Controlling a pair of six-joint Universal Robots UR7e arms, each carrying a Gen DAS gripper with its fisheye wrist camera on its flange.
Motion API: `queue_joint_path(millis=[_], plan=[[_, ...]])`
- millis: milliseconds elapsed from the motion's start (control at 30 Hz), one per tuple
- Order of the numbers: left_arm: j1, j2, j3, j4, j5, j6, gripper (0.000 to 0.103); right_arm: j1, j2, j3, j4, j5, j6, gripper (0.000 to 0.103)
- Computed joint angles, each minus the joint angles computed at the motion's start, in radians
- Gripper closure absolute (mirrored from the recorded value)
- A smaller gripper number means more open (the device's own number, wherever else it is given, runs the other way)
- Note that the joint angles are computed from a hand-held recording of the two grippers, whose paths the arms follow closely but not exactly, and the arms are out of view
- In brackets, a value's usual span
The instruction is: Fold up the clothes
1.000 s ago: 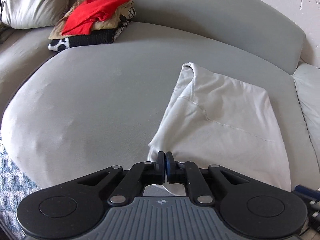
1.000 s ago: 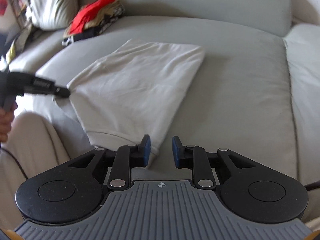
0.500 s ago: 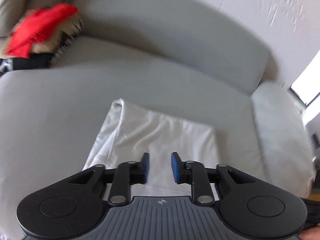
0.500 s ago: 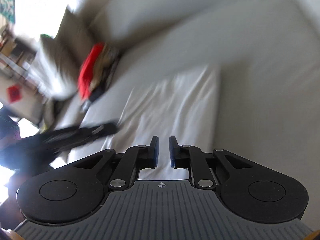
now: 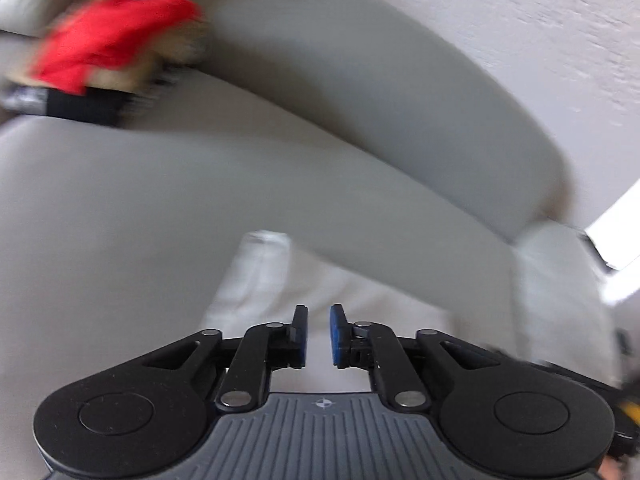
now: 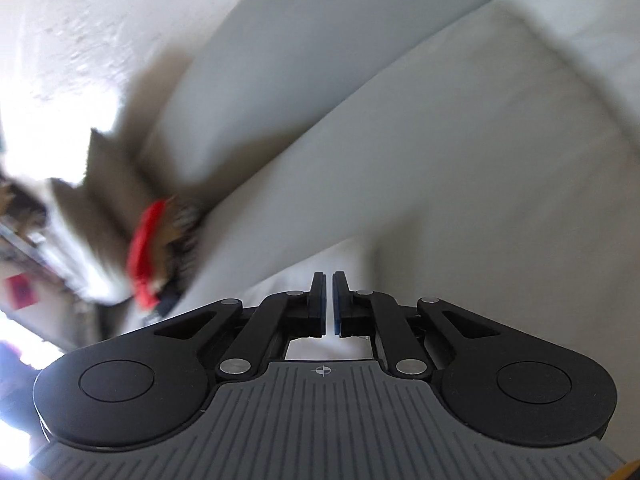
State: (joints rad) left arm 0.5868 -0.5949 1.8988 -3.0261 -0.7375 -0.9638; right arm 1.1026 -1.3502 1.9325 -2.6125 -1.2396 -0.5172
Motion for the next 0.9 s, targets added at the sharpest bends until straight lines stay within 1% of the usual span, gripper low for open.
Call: queue_joint_path(millis=[67, 100, 133, 167, 200, 233, 267, 300, 333, 400, 433, 467, 500, 533, 567, 600, 633, 700, 733, 800, 867, 900], plan=[[0.056, 0.041, -0.072, 0.002, -0.112, 0.084, 0.089, 0.022, 0.057, -0.062, 0.132, -0.012, -0.026, 0.094], [0.084, 0.06, -0.106, 0.019, -0.156, 0.102, 0.09, 0.03, 0.087, -0.088, 0.16, -0.032, -0.011, 0.094], [0.11, 0.076, -0.133, 0.036, -0.183, 0.096, 0.09, 0.037, 0.117, -0.108, 0.169, -0.052, 0.012, 0.094], [0.131, 0.092, -0.149, 0.027, -0.187, 0.085, 0.094, 0.033, 0.137, -0.115, 0.135, -0.048, 0.051, 0.102], [0.147, 0.105, -0.158, -0.001, -0.175, 0.076, 0.095, 0.026, 0.155, -0.113, 0.076, -0.039, 0.098, 0.102], [0.156, 0.116, -0.158, -0.044, -0.141, 0.062, 0.095, 0.014, 0.168, -0.107, 0.001, -0.02, 0.151, 0.101], [0.16, 0.127, -0.157, -0.092, -0.096, 0.046, 0.094, 0.0, 0.181, -0.102, -0.078, 0.0, 0.208, 0.102], [0.162, 0.136, -0.162, -0.099, -0.027, 0.028, 0.095, -0.012, 0.197, -0.101, -0.157, 0.016, 0.267, 0.102], [0.164, 0.139, -0.163, -0.081, 0.037, -0.001, 0.096, -0.017, 0.203, -0.101, -0.21, 0.013, 0.299, 0.103], [0.175, 0.139, -0.155, -0.044, 0.139, -0.071, 0.096, -0.024, 0.211, -0.105, -0.298, -0.005, 0.347, 0.103], [0.178, 0.135, -0.139, -0.06, 0.157, -0.101, 0.095, -0.027, 0.216, -0.108, -0.341, -0.015, 0.37, 0.103], [0.177, 0.124, -0.116, -0.076, 0.156, -0.141, 0.095, -0.026, 0.209, -0.105, -0.36, -0.032, 0.373, 0.102], [0.169, 0.113, -0.1, -0.051, 0.178, -0.189, 0.096, -0.025, 0.2, -0.101, -0.372, -0.05, 0.371, 0.102], [0.151, 0.092, -0.085, 0.016, 0.201, -0.245, 0.099, -0.025, 0.183, -0.093, -0.369, -0.063, 0.371, 0.097], [0.13, 0.07, -0.07, 0.084, 0.216, -0.298, 0.096, -0.026, 0.166, -0.085, -0.362, -0.074, 0.371, 0.092], [0.111, 0.045, -0.051, 0.135, 0.214, -0.345, 0.092, -0.029, 0.141, -0.071, -0.345, -0.079, 0.361, 0.092], [0.088, 0.019, -0.024, 0.16, 0.202, -0.377, 0.091, -0.029, 0.115, -0.054, -0.327, -0.082, 0.339, 0.092], [0.035, -0.032, 0.034, 0.19, 0.176, -0.424, 0.084, -0.032, 0.047, -0.01, -0.285, -0.087, 0.254, 0.092], [0.008, -0.057, 0.06, 0.206, 0.162, -0.448, 0.082, -0.033, 0.012, 0.011, -0.261, -0.09, 0.209, 0.091], [-0.058, -0.105, 0.097, 0.336, 0.153, -0.512, 0.078, -0.03, -0.067, 0.073, -0.233, -0.102, 0.126, 0.089], [-0.113, -0.139, 0.107, 0.494, 0.151, -0.58, 0.078, -0.031, -0.152, 0.132, -0.182, -0.118, 0.043, 0.083], [-0.137, -0.151, 0.115, 0.545, 0.146, -0.599, 0.078, -0.03, -0.194, 0.166, -0.152, -0.132, 0.001, 0.083]])
